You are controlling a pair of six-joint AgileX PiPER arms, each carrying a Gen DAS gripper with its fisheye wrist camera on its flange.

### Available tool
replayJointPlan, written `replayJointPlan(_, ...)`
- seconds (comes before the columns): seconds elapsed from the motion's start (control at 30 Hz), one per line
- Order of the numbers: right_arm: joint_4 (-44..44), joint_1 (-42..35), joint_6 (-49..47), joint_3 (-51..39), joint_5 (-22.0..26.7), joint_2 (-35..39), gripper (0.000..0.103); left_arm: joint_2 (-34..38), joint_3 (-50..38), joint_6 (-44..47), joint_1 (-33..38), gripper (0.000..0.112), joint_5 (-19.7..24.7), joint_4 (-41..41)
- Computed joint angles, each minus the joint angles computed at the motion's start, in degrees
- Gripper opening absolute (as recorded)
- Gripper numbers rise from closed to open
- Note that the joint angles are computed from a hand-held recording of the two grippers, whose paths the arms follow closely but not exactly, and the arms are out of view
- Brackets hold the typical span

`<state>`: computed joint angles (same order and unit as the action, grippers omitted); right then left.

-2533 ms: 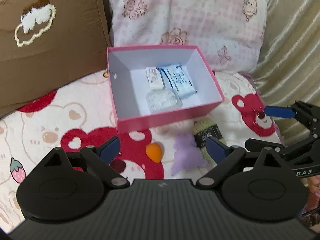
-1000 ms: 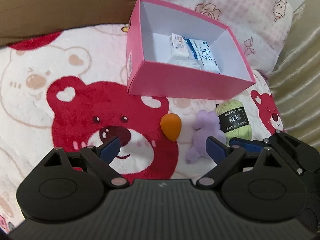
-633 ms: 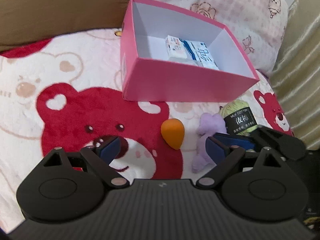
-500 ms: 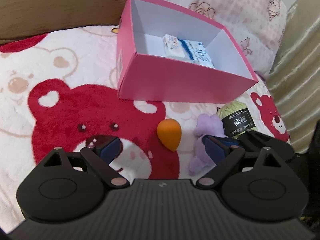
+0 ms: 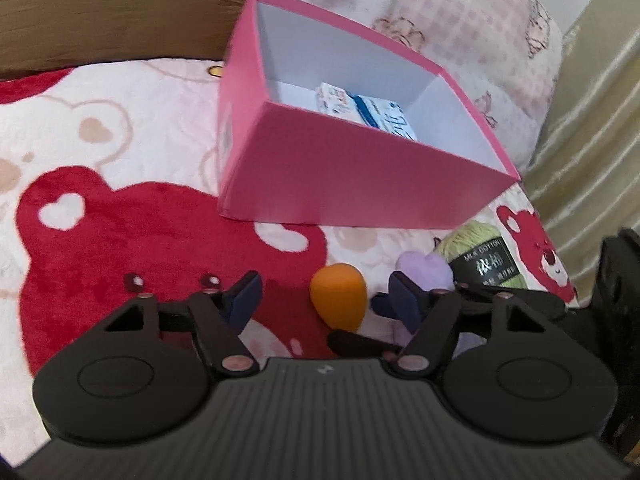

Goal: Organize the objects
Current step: 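Move both tools down toward the orange makeup sponge beside the box, then close the right tool on the orange sponge while the left tool closes beside it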

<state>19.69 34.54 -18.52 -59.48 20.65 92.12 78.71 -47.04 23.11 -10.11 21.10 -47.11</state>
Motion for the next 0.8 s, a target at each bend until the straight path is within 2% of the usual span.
replayJointPlan(0.03, -1.0, 0.1, 1.2, -0.4, 0.0, 0.5, 0.043, 0.3, 0.0, 0.4, -0.3, 0.063, -0.1, -0.6)
replayJointPlan(0.13, -5.1, 0.7, 5.7, -1.3, 0.0, 1.8, 0.036, 1.8, -0.1, 2.0, -1.6, 0.057, -1.3, -2.3)
replayJointPlan(0.23, -6.0, 1.1, 6.7, -1.5, -0.4, 2.6, 0.035, 3.4, -0.2, 4.6, -2.3, 0.049, -2.1, -5.3)
replayJointPlan(0.33, -6.8, 1.3, 6.7, -1.7, -0.5, 2.9, 0.035, 4.4, 0.4, 13.1, -0.3, 0.043, 0.0, -15.4)
replayJointPlan(0.4, -8.3, 1.6, 8.1, -2.0, -0.7, 3.6, 0.036, 4.2, 1.0, 15.5, 0.3, 0.042, 0.3, -18.5)
replayJointPlan(0.43, -8.3, 1.6, 8.2, -2.1, -0.9, 3.8, 0.039, 4.3, 1.0, 15.8, 0.2, 0.041, 0.0, -18.8)
replayJointPlan(0.6, -7.0, 1.6, 6.6, -1.8, -2.8, 4.5, 0.040, 5.6, 0.6, 12.6, -0.5, 0.040, -1.8, -15.6)
replayJointPlan(0.67, -4.1, 1.4, 3.2, -1.6, -3.5, 4.8, 0.040, 6.5, 0.0, 10.7, -0.1, 0.040, -1.2, -13.7)
replayJointPlan(0.8, -0.1, 0.8, -1.5, -1.0, -3.5, 4.3, 0.037, 6.6, 0.9, 15.6, -0.5, 0.040, -1.3, -17.7)
